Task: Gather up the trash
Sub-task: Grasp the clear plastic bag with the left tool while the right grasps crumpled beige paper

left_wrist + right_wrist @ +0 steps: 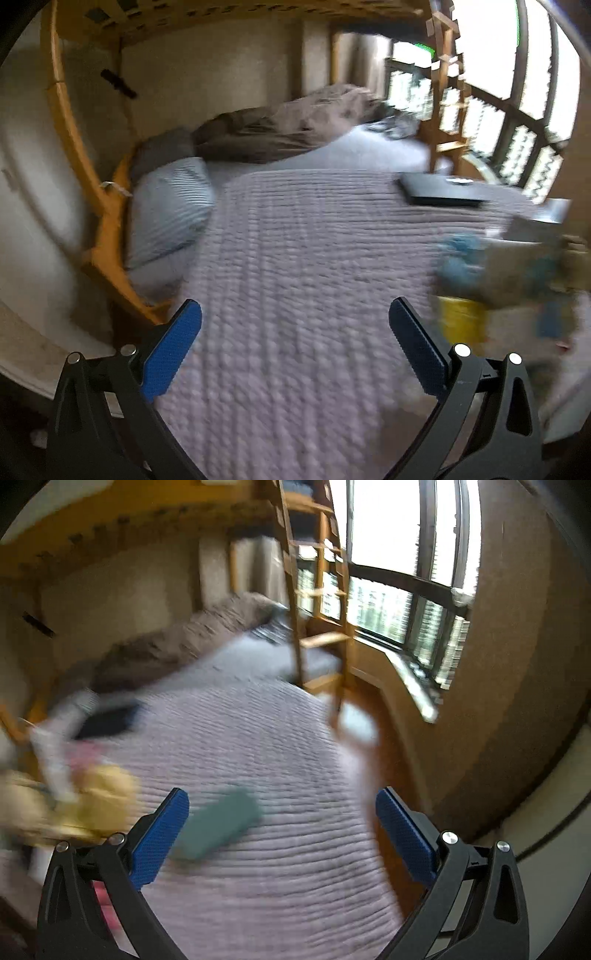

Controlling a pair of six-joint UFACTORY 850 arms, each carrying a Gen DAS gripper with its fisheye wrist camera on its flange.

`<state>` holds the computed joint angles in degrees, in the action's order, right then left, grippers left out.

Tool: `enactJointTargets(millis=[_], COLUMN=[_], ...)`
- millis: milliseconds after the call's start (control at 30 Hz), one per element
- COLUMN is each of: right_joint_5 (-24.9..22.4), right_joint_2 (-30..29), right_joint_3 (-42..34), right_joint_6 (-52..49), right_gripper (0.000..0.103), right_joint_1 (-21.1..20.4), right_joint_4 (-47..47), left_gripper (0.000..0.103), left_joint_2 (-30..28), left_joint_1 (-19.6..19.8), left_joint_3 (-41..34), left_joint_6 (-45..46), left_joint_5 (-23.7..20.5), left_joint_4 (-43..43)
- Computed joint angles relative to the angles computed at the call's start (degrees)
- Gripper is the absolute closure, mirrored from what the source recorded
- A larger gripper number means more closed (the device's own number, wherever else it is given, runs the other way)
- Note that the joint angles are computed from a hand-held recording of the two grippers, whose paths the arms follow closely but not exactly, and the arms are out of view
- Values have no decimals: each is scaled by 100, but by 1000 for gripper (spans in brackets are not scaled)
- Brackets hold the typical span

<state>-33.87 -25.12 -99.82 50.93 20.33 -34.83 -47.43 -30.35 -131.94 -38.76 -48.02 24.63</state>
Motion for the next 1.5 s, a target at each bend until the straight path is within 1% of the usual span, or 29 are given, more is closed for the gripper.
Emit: enactJointTargets(millis=[33, 67, 100, 133, 167, 233, 300, 333, 400, 433, 467, 500, 567, 600, 633, 700, 733, 800, 833, 867, 900, 967, 1100, 1267, 1500], right_joint_5=[393, 562, 663, 726, 713, 830, 671, 510, 187, 103, 27, -80, -214, -298, -330, -258, -216, -281, -372, -459, -504, -571, -503, -290, -121], right_joint_2=[132, 164, 208, 135, 39, -138, -456, -660, -942, -1009, -1099, -1233, -1368, -1477, -1508, -1482, -1469, -1560, -1639, -1692, -1718, -1764, -1677, -1409, -1046], right_joint_3=[80, 18, 17, -125, -283, -552, -980, -1261, -1677, -1772, -1865, -2038, -2187, -2317, -2339, -2261, -2229, -2355, -2475, -2548, -2575, -2646, -2576, -2260, -1827], right_joint_6=[-245, -731, -1051, -1323, -1569, -2402, -2743, -2798, -2725, -2711, -2727, -2628, -2548, -2479, -2501, -2569, -2642, -2758, -2842, -2998, -3198, -3351, -3460, -3632, -3945], right_gripper=[4, 4, 4, 4, 4, 4, 4, 4, 4, 4, 4, 4, 4, 4, 4, 4, 5, 16, 25, 35, 47, 47, 49, 50, 50], right_joint_1=[86, 119, 184, 330, 362, 475, 583, 654, 741, 793, 791, 822, 827, 829, 791, 765, 736, 735, 718, 694, 669, 659, 704, 734, 688], right_joint_4=[448, 1008, 1329, 1570, 1799, 2768, 3170, 3149, 3041, 3049, 3076, 3001, 3050, 3057, 3242, 3519, 3697, 3875, 3981, 4201, 4473, 4653, 4552, 4547, 4762], left_gripper=[1, 1, 1, 1, 1, 1, 1, 1, 1, 1, 3, 8, 12, 17, 20, 32, 35, 43, 44, 47, 53, 56, 58, 58, 58], left_joint_2=[222, 284, 393, 484, 554, 597, 511, 508, 399, 354, 301, 247, 130, 122, 87, 67, 46, 1, -37, -71, -80, -63, 82, 375, 625], left_joint_1=[-29, -67, -122, -156, -198, -284, -321, -327, -348, -351, -334, -331, -330, -331, -343, -333, -330, -371, -393, -399, -406, -424, -443, -467, -511], left_joint_3=[320, 432, 612, 784, 877, 993, 929, 987, 895, 870, 827, 779, 650, 655, 626, 638, 613, 564, 516, 470, 456, 474, 660, 1011, 1229], left_joint_6=[231, 333, 490, 598, 782, 1038, 1217, 1329, 1298, 1307, 1369, 1427, 1483, 1487, 1480, 1567, 1607, 1551, 1541, 1561, 1556, 1464, 1304, 989, 657], left_joint_5=[283, 403, 565, 673, 724, 793, 748, 799, 719, 699, 681, 641, 549, 506, 456, 465, 443, 350, 316, 290, 285, 316, 457, 641, 763], left_joint_4=[-333, -457, -620, -736, -915, -1106, -1254, -1378, -1317, -1307, -1373, -1467, -1499, -1464, -1435, -1575, -1607, -1365, -1274, -1233, -1198, -1073, -946, -824, -728])
